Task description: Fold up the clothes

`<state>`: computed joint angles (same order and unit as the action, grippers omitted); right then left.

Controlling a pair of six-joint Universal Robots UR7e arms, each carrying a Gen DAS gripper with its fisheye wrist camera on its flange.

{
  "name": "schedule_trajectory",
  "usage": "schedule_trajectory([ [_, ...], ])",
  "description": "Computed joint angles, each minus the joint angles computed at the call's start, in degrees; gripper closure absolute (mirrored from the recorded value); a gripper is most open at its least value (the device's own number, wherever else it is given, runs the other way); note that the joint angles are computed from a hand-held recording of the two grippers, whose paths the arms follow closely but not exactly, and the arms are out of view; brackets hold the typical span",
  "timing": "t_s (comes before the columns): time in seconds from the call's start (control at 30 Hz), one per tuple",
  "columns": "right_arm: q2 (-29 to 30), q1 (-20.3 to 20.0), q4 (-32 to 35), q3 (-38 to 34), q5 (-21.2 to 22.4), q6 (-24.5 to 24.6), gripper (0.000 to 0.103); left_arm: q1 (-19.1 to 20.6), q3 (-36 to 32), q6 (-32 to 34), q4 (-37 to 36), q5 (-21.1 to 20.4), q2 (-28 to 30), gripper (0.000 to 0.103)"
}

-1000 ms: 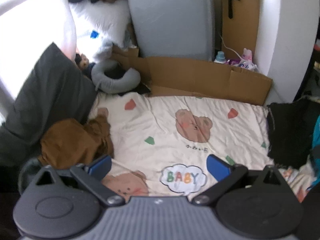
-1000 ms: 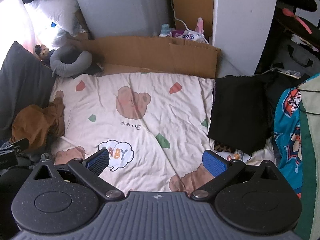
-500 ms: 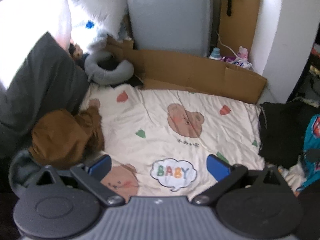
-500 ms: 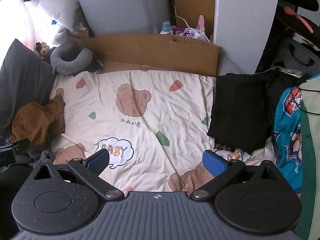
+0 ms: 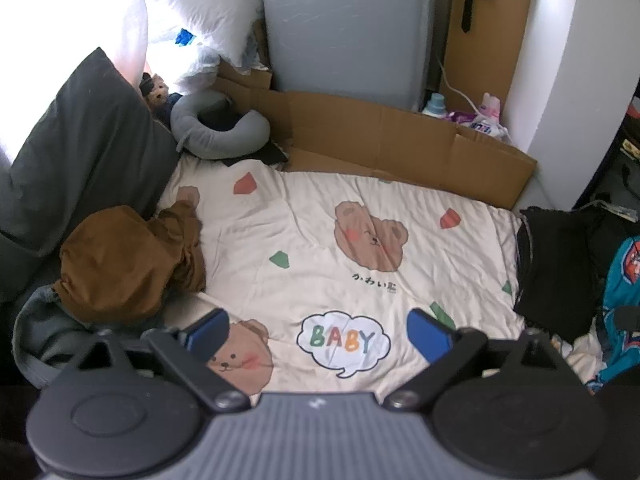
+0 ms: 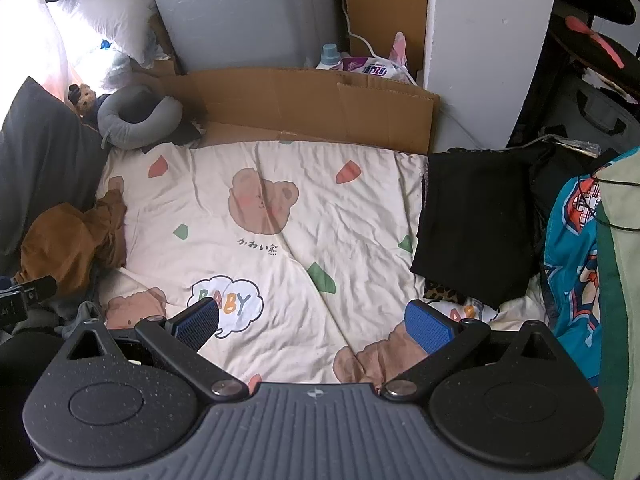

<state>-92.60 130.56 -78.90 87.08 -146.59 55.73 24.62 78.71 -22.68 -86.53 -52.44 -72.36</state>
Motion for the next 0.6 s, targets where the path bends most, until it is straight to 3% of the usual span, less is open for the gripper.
schedule_trajectory([
  [0.6, -1.2, -0.3, -1.4, 1.0, 0.3, -0.7, 0.001, 0.9, -0.9, -2.5, 0.6, -1.5, 0.0, 0.006],
])
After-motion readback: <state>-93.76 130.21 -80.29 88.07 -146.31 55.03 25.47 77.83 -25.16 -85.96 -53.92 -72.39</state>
